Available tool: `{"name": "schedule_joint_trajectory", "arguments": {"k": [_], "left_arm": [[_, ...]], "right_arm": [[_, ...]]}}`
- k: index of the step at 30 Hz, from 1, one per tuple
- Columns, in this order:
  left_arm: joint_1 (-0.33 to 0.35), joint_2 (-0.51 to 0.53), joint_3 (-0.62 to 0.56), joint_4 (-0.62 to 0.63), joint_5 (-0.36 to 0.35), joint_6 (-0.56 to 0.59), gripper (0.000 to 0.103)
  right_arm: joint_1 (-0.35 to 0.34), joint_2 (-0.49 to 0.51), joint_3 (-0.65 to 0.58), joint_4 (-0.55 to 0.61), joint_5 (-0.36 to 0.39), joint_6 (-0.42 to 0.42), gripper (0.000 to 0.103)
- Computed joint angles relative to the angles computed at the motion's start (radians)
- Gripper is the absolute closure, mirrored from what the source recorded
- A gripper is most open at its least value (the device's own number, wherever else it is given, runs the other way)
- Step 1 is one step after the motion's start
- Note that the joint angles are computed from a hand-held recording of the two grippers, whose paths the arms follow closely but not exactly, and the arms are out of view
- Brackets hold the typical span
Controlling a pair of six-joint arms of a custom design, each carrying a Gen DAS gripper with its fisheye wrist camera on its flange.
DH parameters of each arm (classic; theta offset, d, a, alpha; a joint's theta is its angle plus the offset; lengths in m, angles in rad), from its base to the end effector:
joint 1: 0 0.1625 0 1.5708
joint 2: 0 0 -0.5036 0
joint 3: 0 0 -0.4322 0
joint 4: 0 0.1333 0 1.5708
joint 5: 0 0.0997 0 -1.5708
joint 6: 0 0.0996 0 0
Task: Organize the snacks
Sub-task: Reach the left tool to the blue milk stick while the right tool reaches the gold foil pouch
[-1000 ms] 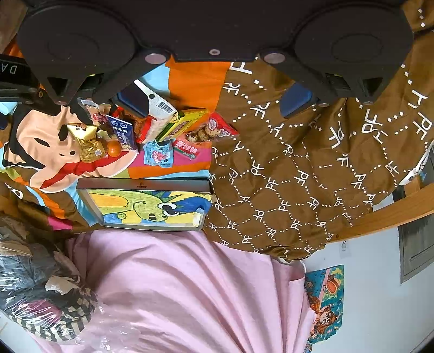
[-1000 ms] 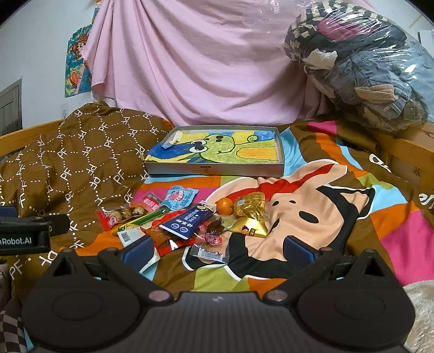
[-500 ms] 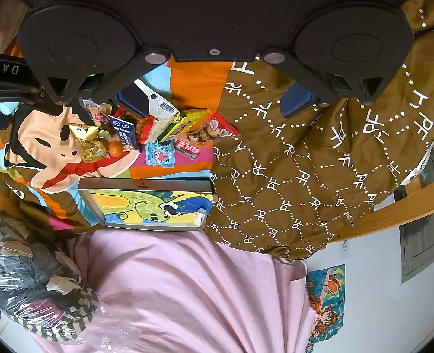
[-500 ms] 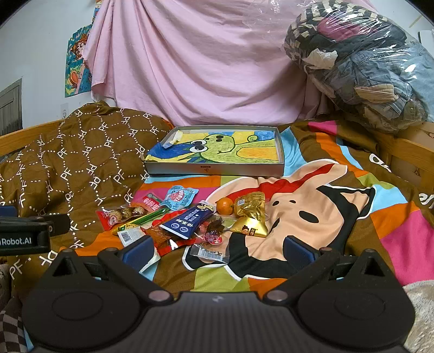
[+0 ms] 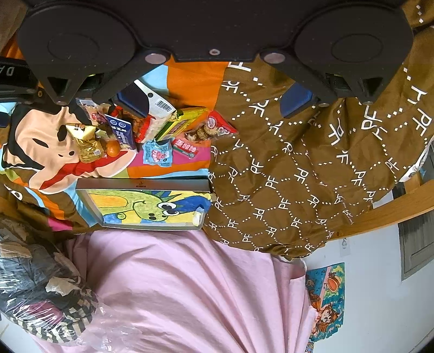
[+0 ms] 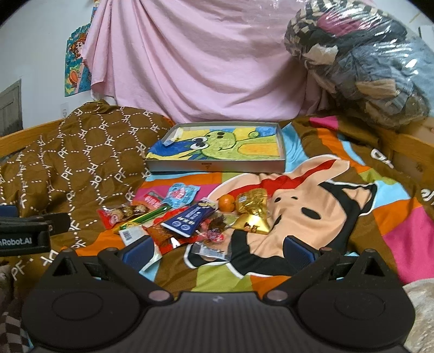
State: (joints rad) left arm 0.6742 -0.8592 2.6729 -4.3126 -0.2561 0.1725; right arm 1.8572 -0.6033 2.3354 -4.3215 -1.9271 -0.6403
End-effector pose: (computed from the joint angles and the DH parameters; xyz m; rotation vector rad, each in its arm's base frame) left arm -0.0948 -0.3697 0.1891 0.3192 1.9063 -1.3368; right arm 0.2293 -0.4298 0.0576 0.8410 -2.2131 1.2203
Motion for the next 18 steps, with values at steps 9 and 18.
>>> {"name": "schedule_joint_trajectory", "arguments": {"k": [9, 18], "left_arm": [[0.065, -0.052, -0.033, 0.131, -0.078, 0.011, 0.001], [0.145, -0.108, -0.112, 0.233, -0.228, 0.155, 0.001]], "right_arm": [[-0.038, -0.099, -0.006, 0.221, 0.072, 0.131, 0.0], [-0.096, -0.18, -0.059, 0.465, 0.202, 0.177, 0.0]]}}
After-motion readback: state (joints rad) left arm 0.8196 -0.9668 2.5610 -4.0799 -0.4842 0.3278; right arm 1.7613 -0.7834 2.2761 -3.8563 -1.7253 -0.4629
